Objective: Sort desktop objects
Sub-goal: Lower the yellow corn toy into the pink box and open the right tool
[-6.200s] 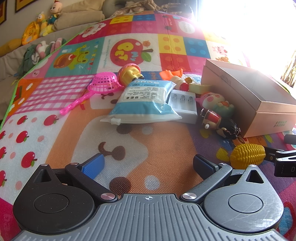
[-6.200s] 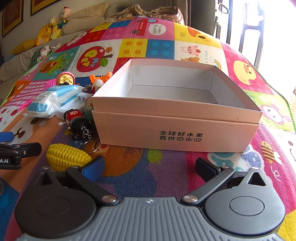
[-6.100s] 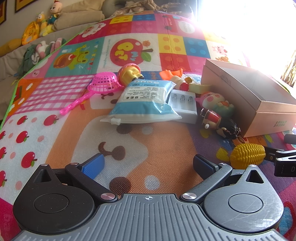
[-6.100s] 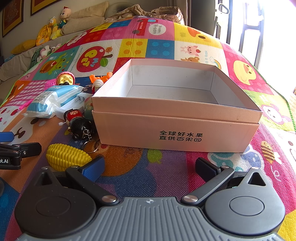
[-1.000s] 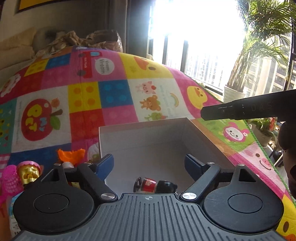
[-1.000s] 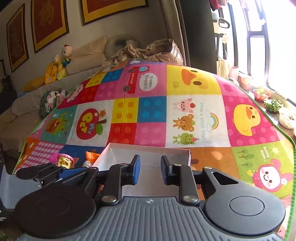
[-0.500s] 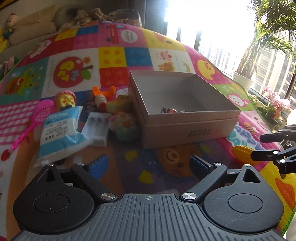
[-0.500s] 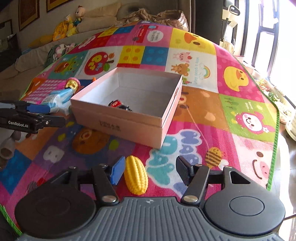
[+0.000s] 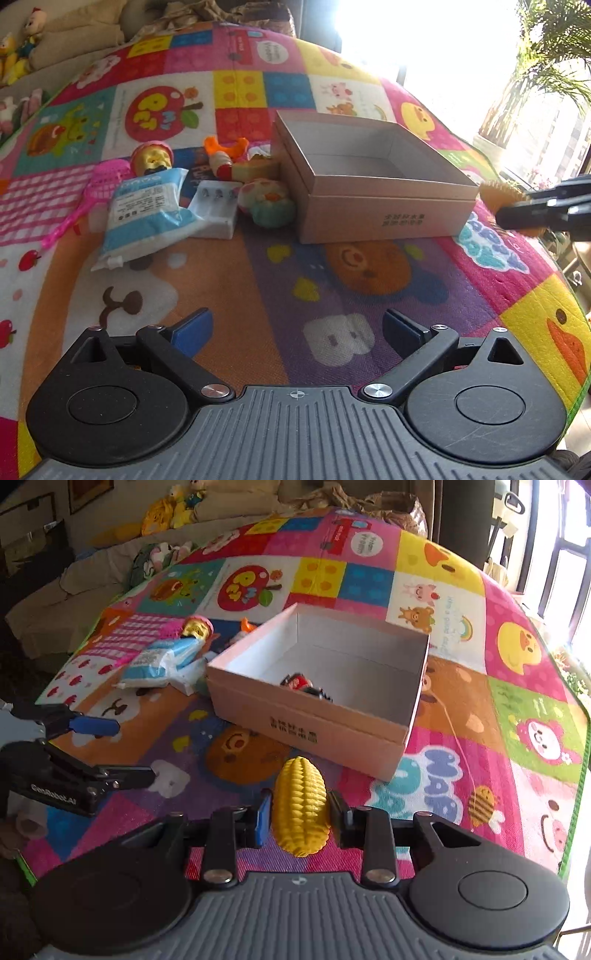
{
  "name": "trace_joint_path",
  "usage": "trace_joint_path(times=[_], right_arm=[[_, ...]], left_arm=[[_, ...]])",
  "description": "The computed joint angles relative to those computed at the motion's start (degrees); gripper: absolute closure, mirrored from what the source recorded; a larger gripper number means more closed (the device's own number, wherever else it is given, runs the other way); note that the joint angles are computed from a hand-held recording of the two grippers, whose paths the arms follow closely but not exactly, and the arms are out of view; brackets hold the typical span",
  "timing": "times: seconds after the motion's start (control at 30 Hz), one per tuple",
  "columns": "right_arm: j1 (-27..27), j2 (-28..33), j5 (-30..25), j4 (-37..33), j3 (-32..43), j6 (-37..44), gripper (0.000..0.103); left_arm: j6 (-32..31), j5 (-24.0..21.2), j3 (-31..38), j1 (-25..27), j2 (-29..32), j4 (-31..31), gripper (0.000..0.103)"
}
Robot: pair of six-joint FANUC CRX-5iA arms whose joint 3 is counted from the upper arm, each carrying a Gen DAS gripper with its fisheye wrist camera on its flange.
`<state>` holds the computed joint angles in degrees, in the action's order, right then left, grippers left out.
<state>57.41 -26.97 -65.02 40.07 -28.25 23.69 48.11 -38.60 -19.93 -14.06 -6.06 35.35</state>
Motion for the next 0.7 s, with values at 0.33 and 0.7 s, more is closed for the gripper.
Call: trace_joint_path(times=[0.33,0.7], right_arm=[[-21.0,18.8,8.8,4.8,15.3,7.1,0.071],[-24.1,27.1,7.8,3.2,18.6,7.9,0.066]], left_arm=[[4.8,1.4,0.0,3.0,-0.1,-2.6,0.002],[11.4,1.9,2.2,7.5,1.9,-6.2,0.002]])
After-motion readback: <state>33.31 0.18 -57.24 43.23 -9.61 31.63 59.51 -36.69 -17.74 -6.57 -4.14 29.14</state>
